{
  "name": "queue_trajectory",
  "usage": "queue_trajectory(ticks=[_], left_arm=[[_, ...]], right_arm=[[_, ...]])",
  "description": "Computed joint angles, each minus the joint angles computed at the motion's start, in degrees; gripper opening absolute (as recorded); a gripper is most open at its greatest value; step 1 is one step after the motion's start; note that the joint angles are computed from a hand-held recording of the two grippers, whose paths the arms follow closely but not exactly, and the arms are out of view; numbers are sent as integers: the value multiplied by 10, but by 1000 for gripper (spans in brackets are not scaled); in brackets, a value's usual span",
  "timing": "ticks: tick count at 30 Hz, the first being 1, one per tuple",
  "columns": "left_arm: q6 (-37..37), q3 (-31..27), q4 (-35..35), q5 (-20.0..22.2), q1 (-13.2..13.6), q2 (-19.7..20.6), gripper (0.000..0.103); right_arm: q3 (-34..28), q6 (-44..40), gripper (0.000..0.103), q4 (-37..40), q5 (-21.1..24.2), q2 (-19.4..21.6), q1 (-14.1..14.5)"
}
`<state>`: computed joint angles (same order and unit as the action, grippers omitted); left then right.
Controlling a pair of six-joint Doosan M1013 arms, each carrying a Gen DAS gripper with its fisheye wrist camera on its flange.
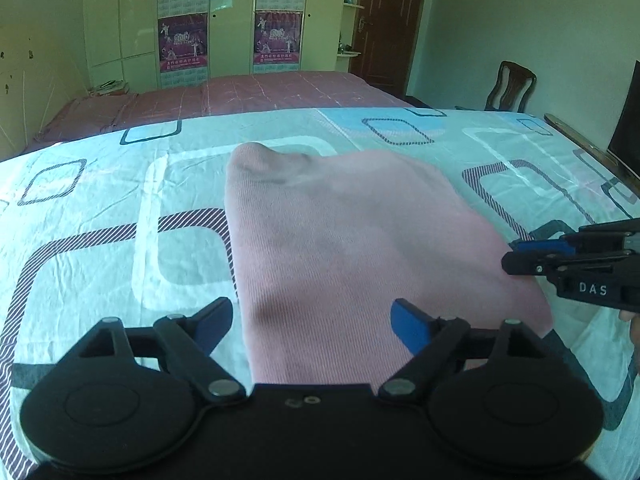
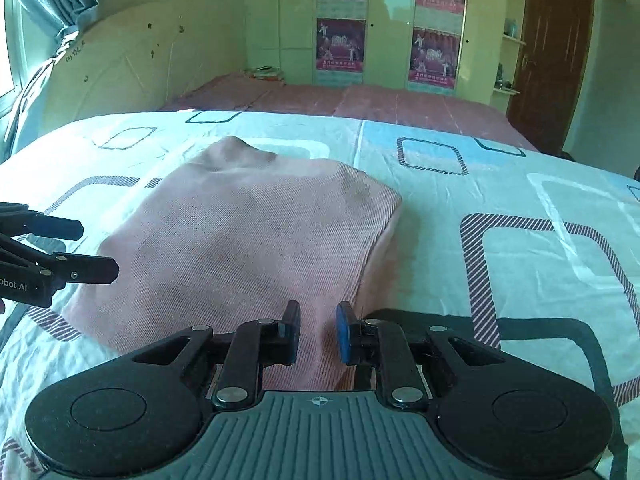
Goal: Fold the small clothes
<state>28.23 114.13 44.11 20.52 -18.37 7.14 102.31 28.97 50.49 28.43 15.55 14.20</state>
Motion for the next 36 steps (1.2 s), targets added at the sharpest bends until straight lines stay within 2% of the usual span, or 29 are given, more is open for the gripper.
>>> queue_trajectory(ticks=[4,6,8,12,20,23,26,27,29,30,33,36], left_arm=[[58,-19,-69,2,8,21,84],[75,-30,-72,35,4,33,86],[93,-35,-84,53,2,40,85],[82,-33,-81,56,1,41,85],[56,-37,-64,74,-4,42,90],[24,-37,-40,85,-8,40,98],[-19,-32,-6,93,-10,34,102],[-20,-32,-7,96,-9,32,102],[-29,-27,-9,85,-3,27,102],[-35,-24,-10,74,0,24,101],[-26,-18,-42,27,17,20,97],[22,-21,-107,-2,34,25,92]], right_arm=[[-15,34,18,-26,2,19,8],[-17,66,18,-71,-2,27,13],[-13,48,17,-78,-14,27,16],[-11,46,17,-97,-22,26,20],[-19,9,18,-79,7,30,11],[-23,-21,26,-37,40,33,-2],[-33,-32,46,-5,97,37,-18],[-35,-34,49,2,107,36,-21],[-26,-66,52,53,105,27,-32],[-24,-73,57,77,107,26,-38],[-46,-21,57,105,166,46,-64],[-84,44,57,101,233,80,-83]])
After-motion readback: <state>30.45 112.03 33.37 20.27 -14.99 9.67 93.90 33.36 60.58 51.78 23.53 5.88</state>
